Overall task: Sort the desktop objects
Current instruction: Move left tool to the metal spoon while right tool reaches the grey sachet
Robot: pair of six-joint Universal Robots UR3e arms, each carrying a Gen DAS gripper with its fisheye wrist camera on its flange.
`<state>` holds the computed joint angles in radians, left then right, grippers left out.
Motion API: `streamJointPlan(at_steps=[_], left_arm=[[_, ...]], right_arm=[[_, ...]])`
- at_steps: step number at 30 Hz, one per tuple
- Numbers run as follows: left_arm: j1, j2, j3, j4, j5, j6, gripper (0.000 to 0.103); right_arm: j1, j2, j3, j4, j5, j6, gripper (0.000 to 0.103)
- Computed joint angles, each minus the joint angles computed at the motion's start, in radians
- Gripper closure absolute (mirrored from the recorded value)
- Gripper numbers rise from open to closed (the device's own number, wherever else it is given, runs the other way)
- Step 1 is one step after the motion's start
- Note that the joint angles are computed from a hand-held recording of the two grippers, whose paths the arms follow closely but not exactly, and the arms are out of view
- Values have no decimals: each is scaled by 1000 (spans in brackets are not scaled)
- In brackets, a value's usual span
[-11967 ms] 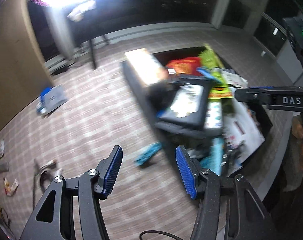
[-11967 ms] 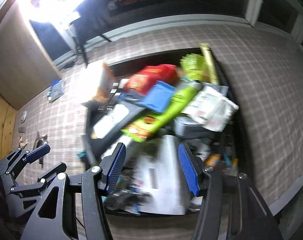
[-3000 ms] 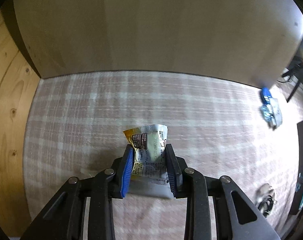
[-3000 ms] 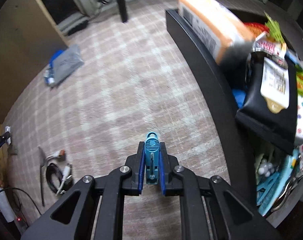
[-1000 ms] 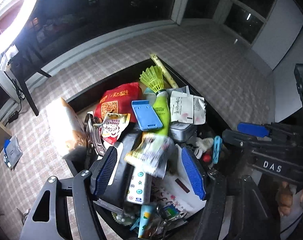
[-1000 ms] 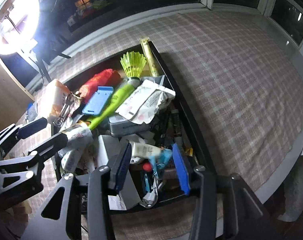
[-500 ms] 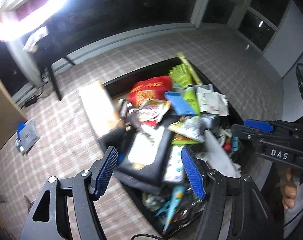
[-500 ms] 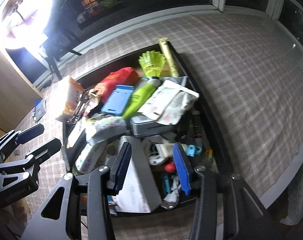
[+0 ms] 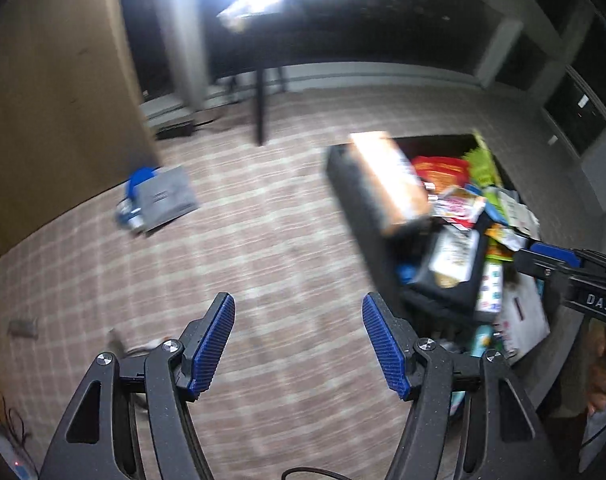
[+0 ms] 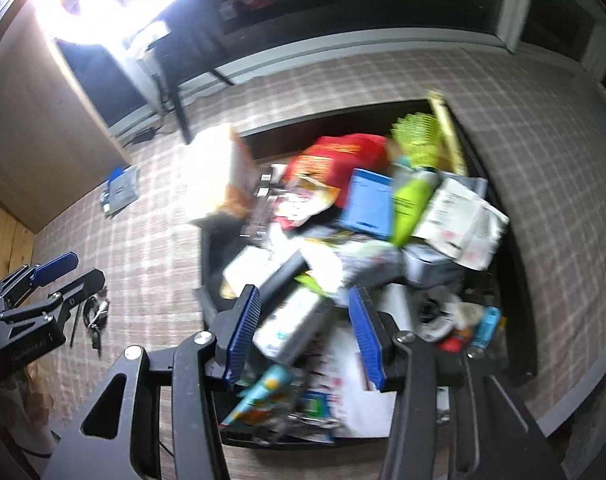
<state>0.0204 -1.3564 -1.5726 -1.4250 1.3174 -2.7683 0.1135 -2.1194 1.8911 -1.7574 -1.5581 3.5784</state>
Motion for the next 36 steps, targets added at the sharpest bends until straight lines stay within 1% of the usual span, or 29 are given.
streamJointPlan(at_steps=[6, 9, 12, 17, 21, 23, 26, 28, 30, 32, 33, 36], left_arm=[[254, 63, -71, -39, -23, 149, 39], [375, 71, -93, -45, -24, 225, 39], [504, 71, -122, -35, -16, 302, 39], [642, 54, -168, -6, 2, 391, 43], [691, 59, -241, 32, 19, 459, 48], [699, 67, -285, 57, 34, 492, 50], [701, 72, -351, 99, 54, 519, 59], [697, 65, -379, 126, 61, 522, 61], [693, 69, -413, 157, 70, 530, 63], [698, 74, -432, 168, 68, 538, 63], [702, 76, -439, 170, 67, 541, 63], [715, 82, -463, 189, 70, 551, 64]], right_arm=[[176, 224, -131, -103, -38, 84, 49], [246, 338, -220, -134, -44, 95, 46], [309, 455, -314, -159, -51, 103, 45], [398, 654, -490, -171, -38, 101, 45], [457, 824, -663, -157, -15, 59, 46], [484, 902, -760, -125, -18, 40, 46], [520, 1029, -922, -69, 2, -33, 46], [554, 1125, -1056, -8, -9, -87, 49], [582, 1233, -1210, 67, -9, -139, 56], [595, 1324, -1352, 149, 2, -164, 60], [597, 1354, -1394, 171, 22, -167, 61], [607, 1387, -1418, 167, 58, -186, 64]])
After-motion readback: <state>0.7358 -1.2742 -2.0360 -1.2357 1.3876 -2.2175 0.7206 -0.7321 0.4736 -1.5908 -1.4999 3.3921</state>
